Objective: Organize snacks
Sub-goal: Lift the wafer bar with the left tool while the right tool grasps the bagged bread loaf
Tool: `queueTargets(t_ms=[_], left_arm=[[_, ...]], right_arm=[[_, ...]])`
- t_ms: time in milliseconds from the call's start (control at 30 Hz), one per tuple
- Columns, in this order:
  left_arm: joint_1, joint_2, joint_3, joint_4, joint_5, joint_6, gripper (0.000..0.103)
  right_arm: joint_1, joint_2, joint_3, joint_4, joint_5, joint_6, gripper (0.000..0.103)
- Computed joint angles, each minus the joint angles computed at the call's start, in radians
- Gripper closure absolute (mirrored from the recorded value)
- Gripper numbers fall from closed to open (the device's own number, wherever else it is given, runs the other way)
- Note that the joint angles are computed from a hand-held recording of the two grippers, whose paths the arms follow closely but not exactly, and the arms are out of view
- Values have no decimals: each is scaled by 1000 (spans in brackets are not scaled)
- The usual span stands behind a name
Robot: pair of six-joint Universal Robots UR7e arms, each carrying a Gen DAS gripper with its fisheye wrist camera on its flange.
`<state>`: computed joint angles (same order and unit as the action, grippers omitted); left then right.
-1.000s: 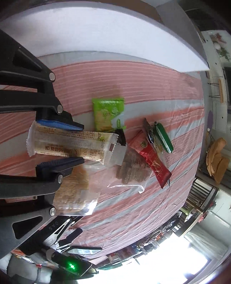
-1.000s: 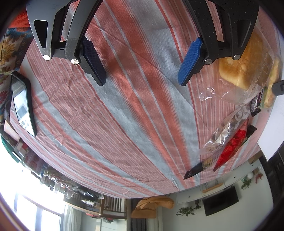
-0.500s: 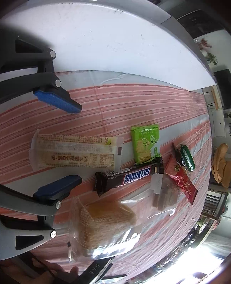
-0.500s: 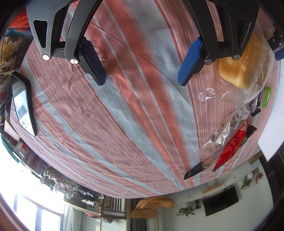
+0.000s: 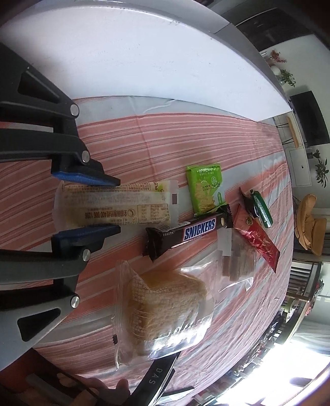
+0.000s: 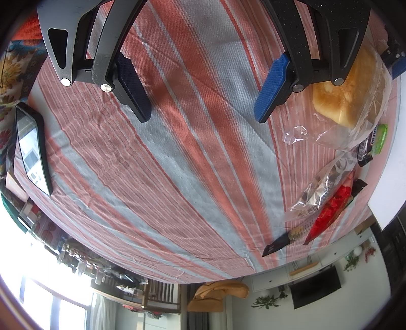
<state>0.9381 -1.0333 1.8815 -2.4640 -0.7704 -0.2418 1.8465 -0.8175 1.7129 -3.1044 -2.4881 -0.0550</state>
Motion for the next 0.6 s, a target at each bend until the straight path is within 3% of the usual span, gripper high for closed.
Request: queueTargets(t_ms=[67,233,400,500,600], left_arm=[[1,-15,12,-13,-19,-10,75],[-21,-60,41,-53,-47,-6,75],[-57,-123,71,-113,-74,19,75],[-79,-166,89,-143,-76,31,75],[-92,-206,111,-179,-64,40,75]], right_arm=[[-10,-21,17,-10,46,23,17],[-73,-130,120,-124,279,164,18],[-104,-186,171,-193,398,228,18],[-87,-210,170,-153,400,258,18],[-47,-236,136,8,435,372,17]])
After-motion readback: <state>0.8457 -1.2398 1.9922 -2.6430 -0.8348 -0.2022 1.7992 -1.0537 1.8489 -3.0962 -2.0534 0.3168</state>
